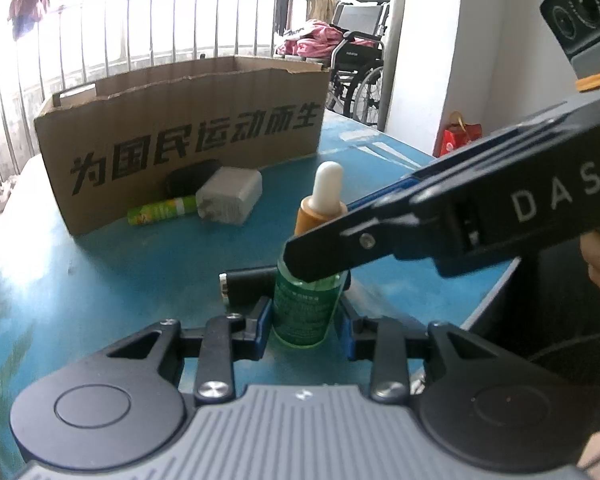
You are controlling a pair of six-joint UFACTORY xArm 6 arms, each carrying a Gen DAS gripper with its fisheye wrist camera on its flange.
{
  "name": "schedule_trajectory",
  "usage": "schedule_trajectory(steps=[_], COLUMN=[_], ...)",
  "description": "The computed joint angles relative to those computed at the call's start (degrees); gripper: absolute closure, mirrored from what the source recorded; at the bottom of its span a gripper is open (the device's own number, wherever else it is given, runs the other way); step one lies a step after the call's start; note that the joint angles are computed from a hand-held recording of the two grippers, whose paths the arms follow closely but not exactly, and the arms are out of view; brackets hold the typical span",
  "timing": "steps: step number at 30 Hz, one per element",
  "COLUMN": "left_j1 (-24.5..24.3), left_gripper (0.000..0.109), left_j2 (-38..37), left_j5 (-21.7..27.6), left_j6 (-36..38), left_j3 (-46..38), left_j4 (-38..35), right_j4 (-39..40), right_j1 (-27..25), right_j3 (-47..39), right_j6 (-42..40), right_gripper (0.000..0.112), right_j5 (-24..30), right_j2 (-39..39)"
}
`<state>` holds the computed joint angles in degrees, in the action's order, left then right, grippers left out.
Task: Organize rigid objects
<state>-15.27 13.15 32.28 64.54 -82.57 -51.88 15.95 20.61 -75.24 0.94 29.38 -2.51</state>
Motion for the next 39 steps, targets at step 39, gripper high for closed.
schedule_trajectory(steps=[39], left_j1=[-0.41], left_gripper=[0.074], left_j2=[0.75], left_j5=[1.33], left_j6=[-1.13], left_j3=[-1.25], left_j4=[0.32], right_j4=[-0.02], right_j1=[-1.17], right_j3=[1.17], right_j6=[0.65], right_gripper=[0.083], right_j5=[-1.52], right_j2=[-0.64])
